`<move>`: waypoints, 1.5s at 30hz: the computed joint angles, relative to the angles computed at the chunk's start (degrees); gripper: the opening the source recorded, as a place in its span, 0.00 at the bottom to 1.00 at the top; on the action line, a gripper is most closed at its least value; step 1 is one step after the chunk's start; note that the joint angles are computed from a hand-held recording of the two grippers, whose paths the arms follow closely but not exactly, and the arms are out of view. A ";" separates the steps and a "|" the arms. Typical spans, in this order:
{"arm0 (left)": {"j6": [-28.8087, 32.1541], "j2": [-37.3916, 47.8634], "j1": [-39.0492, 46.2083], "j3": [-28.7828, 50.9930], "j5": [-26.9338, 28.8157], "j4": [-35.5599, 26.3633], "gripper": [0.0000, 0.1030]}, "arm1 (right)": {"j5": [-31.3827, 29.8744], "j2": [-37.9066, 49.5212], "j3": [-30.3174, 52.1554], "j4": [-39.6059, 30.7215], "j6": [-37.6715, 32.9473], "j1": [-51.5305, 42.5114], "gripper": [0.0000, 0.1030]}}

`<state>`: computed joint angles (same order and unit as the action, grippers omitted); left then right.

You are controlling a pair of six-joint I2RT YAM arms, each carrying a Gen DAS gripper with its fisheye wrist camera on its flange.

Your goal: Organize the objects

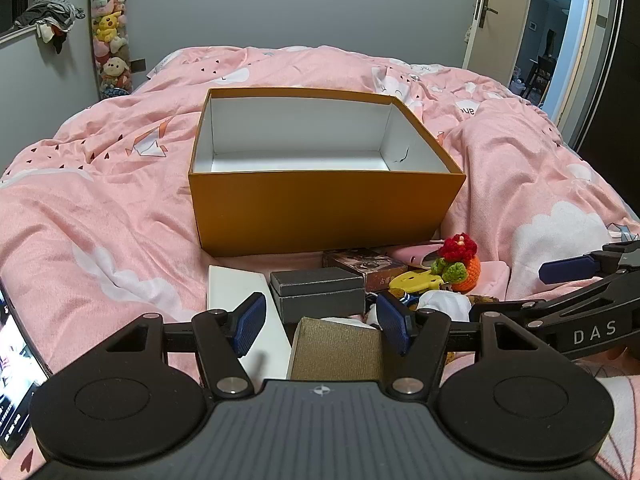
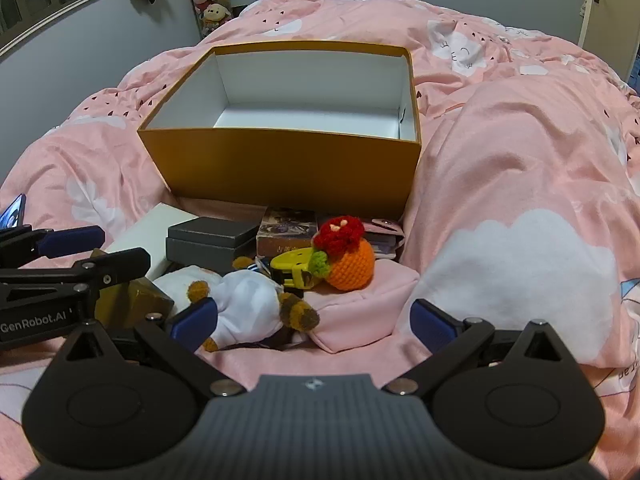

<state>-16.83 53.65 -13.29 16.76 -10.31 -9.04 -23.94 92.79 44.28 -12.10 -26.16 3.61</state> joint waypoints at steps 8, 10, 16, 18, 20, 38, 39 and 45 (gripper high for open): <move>-3.43 0.78 -1.76 0.39 -3.49 -0.40 0.72 | 0.29 0.26 0.38 -0.60 0.16 0.08 0.99; -3.74 0.85 -2.15 0.46 -3.75 -0.46 0.72 | 0.44 0.28 0.38 -0.63 0.25 0.18 0.99; -3.85 0.91 -2.33 0.45 -3.92 -0.43 0.72 | 0.43 0.31 0.35 -0.60 0.21 0.16 0.99; -3.75 0.89 -2.23 0.42 -3.84 -0.41 0.72 | 0.48 0.37 0.36 -0.64 0.24 0.17 0.99; -3.52 0.83 -1.95 0.35 -3.68 -0.33 0.72 | 0.61 0.53 0.45 -0.73 0.26 0.17 0.99; -3.58 0.91 -2.03 0.34 -3.77 -0.32 0.72 | 1.34 1.27 1.25 -1.74 0.24 0.52 0.99; -3.58 0.91 -2.03 0.34 -3.77 -0.32 0.72 | 1.33 1.27 1.22 -1.71 0.24 0.52 0.99; -3.52 0.94 -1.98 0.32 -3.76 -0.27 0.72 | 1.18 1.43 1.25 -1.82 0.17 0.47 0.99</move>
